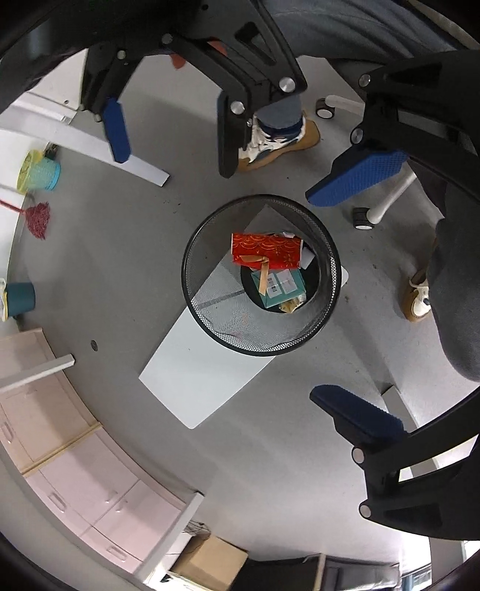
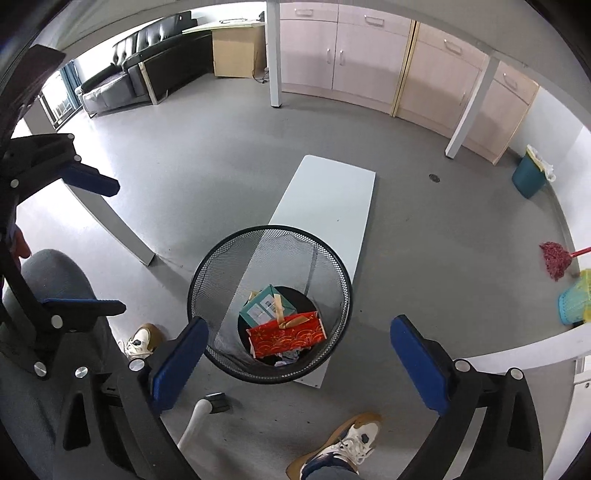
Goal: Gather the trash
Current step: 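Raise both open tools from the wastebasket back toward the table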
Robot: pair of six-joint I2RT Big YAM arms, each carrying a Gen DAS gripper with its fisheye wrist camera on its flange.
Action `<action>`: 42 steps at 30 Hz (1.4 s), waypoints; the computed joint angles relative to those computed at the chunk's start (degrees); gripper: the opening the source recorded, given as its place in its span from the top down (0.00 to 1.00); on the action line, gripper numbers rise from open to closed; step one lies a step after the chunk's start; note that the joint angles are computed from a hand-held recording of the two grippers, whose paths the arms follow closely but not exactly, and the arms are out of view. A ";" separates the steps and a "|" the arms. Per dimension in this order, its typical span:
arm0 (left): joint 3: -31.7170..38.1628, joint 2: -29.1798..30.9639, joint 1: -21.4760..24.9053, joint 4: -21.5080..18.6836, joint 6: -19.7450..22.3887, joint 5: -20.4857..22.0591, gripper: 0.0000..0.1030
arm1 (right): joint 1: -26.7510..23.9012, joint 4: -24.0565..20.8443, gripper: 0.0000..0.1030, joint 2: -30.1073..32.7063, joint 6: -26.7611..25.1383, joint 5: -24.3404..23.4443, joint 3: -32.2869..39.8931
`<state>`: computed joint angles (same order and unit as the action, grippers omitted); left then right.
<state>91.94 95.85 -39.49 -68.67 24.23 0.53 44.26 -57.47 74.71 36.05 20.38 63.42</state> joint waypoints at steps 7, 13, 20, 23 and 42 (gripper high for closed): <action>-1.40 -3.38 -0.63 2.58 0.82 0.09 0.04 | 2.23 -2.80 0.03 -3.63 2.21 3.39 -0.14; -1.73 -5.46 -1.99 4.10 2.83 0.50 0.04 | 4.39 -4.67 0.03 -6.68 4.10 6.30 -0.39; -1.68 -6.42 -3.81 4.32 4.63 1.24 0.04 | 6.92 -8.16 0.03 -9.43 6.39 10.36 0.27; -1.61 -6.94 -4.45 4.19 5.39 1.86 0.04 | 8.14 -10.04 0.03 -10.17 7.30 11.76 1.05; 2.86 -16.00 -2.17 1.43 10.35 19.42 0.04 | 13.19 -10.67 0.03 -19.32 8.86 15.84 2.62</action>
<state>94.80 79.85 -41.66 -67.24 34.58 19.96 57.45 -68.14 55.39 44.91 36.22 66.04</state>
